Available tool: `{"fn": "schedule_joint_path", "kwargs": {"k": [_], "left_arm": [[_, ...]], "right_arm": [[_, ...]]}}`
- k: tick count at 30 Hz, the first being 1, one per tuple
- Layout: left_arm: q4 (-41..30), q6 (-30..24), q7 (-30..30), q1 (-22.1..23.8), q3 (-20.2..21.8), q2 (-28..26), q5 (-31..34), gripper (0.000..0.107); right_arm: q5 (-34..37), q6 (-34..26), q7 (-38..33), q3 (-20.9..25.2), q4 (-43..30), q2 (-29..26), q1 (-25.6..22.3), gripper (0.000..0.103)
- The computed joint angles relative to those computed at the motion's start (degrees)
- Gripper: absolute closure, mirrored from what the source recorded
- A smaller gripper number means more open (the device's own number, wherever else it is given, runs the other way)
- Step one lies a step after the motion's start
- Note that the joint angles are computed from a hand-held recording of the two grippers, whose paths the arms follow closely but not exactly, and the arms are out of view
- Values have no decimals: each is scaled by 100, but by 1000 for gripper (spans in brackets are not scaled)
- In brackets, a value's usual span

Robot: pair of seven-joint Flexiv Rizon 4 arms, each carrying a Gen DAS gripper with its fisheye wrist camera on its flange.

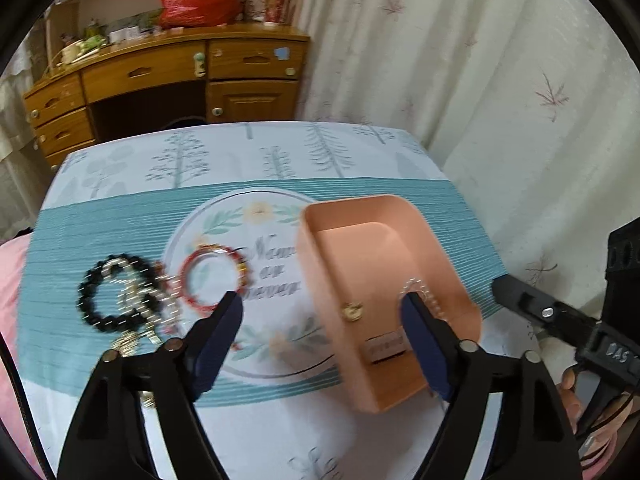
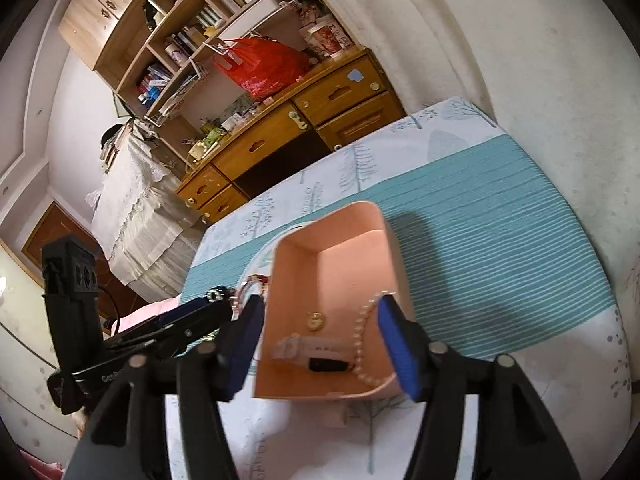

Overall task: Organize jewelry
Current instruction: 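Open both tools to drop the ring and pendant into the box, then move both tools back toward the black bead bracelet and gold brooch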

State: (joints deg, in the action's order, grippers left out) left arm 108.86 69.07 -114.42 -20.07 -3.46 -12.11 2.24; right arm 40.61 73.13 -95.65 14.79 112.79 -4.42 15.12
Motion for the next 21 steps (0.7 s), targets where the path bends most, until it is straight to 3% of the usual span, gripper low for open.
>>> {"fn": "schedule_joint_path", "kwargs": {"k": [5,9,21], "left_arm": [[172,-586,-839,-83,358,556,1083,14],[416,-1009,-1429,117,311,1022,1839,13],[1572,-1153,-1841,906,-80,1928,2141,13]], "right_arm": [[-502,99,412,43,75,97,214,22],[-975,157,725,110,81,61,434,20],[-1727,-407,1087,368,-284,-340,825,19]]}}
